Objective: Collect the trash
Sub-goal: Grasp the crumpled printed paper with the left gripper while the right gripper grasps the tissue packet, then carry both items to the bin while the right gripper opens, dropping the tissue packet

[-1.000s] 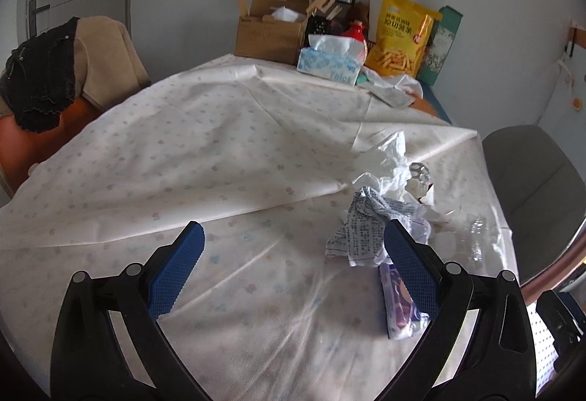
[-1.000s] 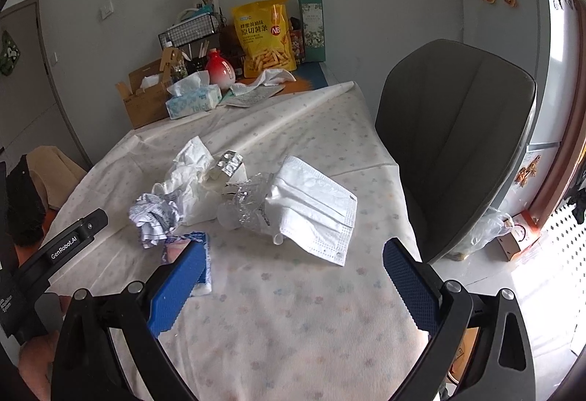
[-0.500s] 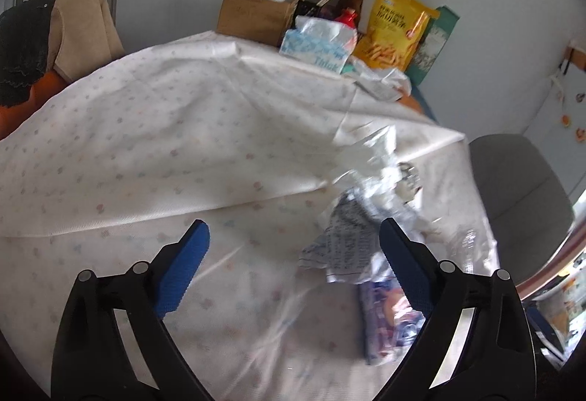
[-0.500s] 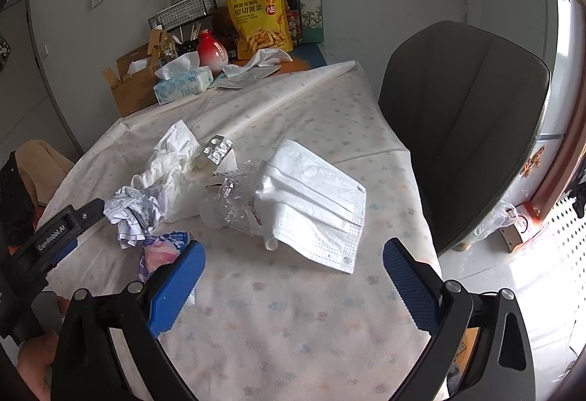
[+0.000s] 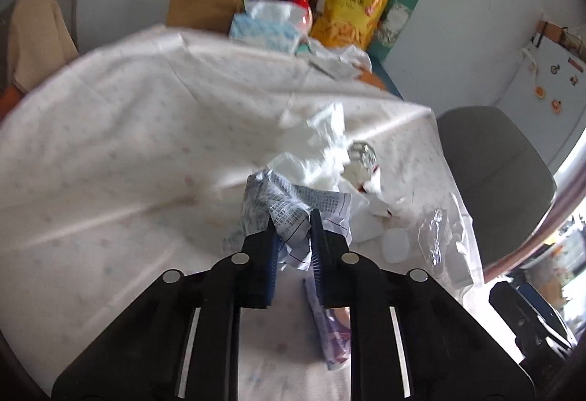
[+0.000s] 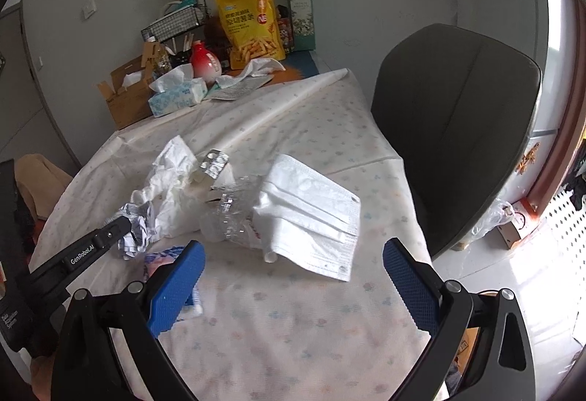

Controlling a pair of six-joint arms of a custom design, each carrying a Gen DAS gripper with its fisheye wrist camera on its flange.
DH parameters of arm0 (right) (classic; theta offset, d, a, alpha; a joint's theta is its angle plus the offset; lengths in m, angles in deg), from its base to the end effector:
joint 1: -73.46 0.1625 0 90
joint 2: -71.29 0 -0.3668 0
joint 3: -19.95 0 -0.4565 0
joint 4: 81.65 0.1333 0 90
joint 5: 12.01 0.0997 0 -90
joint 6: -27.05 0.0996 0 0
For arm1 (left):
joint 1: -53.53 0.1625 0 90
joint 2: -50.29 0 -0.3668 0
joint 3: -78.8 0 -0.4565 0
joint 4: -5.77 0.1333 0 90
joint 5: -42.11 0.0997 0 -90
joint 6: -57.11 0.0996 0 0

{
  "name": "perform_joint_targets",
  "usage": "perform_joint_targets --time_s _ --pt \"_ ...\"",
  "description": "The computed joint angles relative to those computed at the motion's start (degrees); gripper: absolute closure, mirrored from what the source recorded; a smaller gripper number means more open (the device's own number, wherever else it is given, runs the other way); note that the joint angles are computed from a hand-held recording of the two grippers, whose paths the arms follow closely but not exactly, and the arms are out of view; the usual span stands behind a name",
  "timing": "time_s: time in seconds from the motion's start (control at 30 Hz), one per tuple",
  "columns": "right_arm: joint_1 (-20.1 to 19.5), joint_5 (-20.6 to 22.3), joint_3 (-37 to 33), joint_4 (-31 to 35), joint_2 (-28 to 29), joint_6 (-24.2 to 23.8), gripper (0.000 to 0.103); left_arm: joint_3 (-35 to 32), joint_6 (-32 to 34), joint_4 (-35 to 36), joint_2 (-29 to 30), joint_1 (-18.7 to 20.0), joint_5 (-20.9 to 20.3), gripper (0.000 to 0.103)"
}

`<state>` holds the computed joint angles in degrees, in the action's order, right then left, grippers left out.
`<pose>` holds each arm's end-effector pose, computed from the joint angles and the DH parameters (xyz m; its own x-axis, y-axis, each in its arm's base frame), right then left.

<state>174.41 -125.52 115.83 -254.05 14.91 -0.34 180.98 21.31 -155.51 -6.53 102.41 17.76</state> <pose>0.2230 -0.6602 0.1785 -0.7812 -0.2488 0.5726 -0.5615 0.6811 -0.4700 -0.2450 -0.6213 0.1513 -0.8103 -0.4197 -0.4089 0.1448 0.5327 -0.8338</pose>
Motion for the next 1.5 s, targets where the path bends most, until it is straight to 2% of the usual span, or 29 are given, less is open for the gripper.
perform_joint_targets --time_s 0.17,0.23,0.4,0.47,0.5,0.57,0.6,0.63,0.67,0.73,0.77,1.07,1.5 --pt "1.20 1.76 0.99 1.82 0.50 -1.17 0.008 4.03 -6.32 5.50 -4.65 -1.26 4.92 0.087" --pt "1.64 2.53 1.50 2.75 1.04 -1.77 0.008 6.24 -11.54 10.75 -7.24 -1.66 7.08 0.087" --pt "2.56 3.06 1.24 5.92 2.99 -1.80 0.008 9.70 -24.02 25.07 -13.30 -1.77 9.17 0.087" --pt "2.96 2.59 0.79 6.53 4.04 -2.25 0.008 10.13 -26.51 27.99 -14.39 -1.80 9.74 0.087" --pt "3.03 2.31 0.50 7.10 4.47 -2.25 0.010 10.26 -27.36 29.11 -14.78 -1.85 9.90 0.087" --pt "3.03 1.27 -0.48 9.16 5.57 -1.98 0.022 10.71 -27.84 29.68 -15.28 -1.93 10.05 0.087" --pt "2.84 0.75 -1.41 12.09 6.08 -1.13 0.042 10.81 -27.62 29.30 -15.26 -1.95 9.87 0.087" --pt "2.68 0.43 -1.83 13.55 6.35 -0.64 0.050 10.83 -27.29 28.74 -15.03 -2.02 9.64 0.087" --pt "2.82 0.19 -1.38 12.62 6.05 -1.75 0.056 10.77 -26.73 28.07 -14.73 -2.05 9.39 0.087" --pt "2.34 1.90 -1.02 15.26 4.56 -0.75 0.067 10.00 -25.37 26.98 -13.48 -2.10 8.97 0.087" --pt "2.24 2.28 -0.61 15.27 3.90 -0.79 0.069 9.34 -24.29 25.92 -12.62 -2.11 8.58 0.087" --pt "0.74 5.15 4.28 12.08 -4.13 -1.33 0.071 3.06 -13.13 16.56 -4.02 -4.59 7.86 0.087" --pt "-6.42 5.92 8.79 5.24 -15.94 0.51 0.071 -11.80 2.51 8.16 13.05 -8.06 0.94 0.087"
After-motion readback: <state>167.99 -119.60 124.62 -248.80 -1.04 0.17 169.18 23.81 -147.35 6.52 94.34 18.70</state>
